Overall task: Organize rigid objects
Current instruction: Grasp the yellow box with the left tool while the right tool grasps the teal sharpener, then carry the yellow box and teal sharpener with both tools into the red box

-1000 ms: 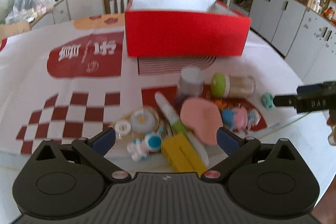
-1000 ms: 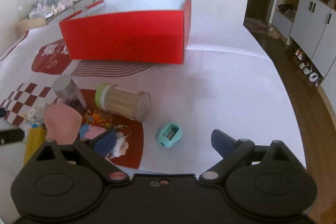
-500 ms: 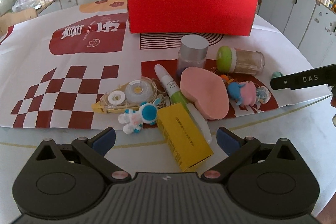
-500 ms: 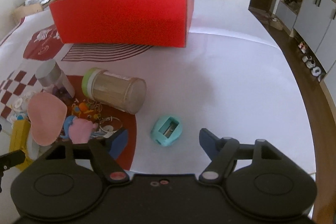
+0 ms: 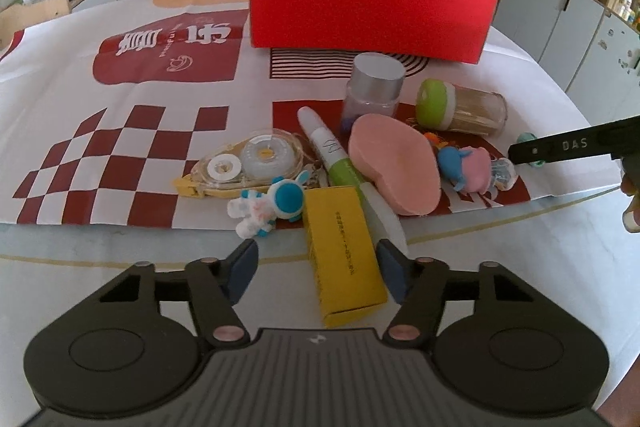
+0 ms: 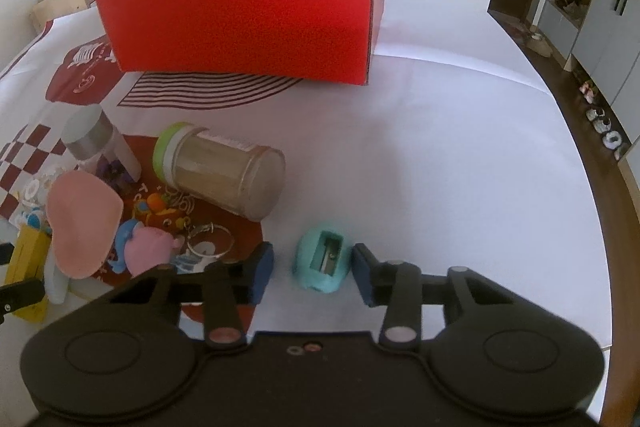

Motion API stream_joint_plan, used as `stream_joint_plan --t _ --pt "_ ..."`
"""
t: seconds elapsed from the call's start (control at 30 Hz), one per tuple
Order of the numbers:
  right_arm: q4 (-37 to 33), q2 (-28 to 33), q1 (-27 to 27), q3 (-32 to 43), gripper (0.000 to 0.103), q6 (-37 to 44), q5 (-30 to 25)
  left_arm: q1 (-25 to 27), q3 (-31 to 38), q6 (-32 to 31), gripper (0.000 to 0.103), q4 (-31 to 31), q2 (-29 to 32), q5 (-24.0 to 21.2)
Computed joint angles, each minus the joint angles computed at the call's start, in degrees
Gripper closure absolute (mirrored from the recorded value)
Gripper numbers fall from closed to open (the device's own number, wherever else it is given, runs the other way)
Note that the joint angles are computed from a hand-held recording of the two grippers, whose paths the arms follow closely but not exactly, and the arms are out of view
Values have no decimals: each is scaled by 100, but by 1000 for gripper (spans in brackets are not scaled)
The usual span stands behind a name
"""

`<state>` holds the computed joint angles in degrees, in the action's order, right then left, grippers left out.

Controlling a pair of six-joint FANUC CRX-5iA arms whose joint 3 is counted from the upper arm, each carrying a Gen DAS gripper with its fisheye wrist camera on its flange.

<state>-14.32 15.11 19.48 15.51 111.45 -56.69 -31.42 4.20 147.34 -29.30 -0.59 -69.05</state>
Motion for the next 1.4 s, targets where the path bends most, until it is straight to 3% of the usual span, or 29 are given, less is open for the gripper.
stream_joint_plan --t 0.17,0.3,0.5,0.9,1.13,1.4 --pt "-6 -7 32 -31 74 21 54 37 4 -96 57 51 37 -58" --pt "126 -88 115 -178 74 49 208 38 -16 -244 70 89 23 45" --pt "357 -195 176 -294 74 -81 305 22 22 -394 74 71 -1 56" --pt "-124 -421 -100 45 74 111 -207 244 125 -591 74 217 -320 219" --pt "-393 -410 -117 449 74 37 -568 398 282 -1058 74 262 -408 381" --pt "-405 -298 34 962 74 -90 -595 795 639 -1557 74 310 -339 723"
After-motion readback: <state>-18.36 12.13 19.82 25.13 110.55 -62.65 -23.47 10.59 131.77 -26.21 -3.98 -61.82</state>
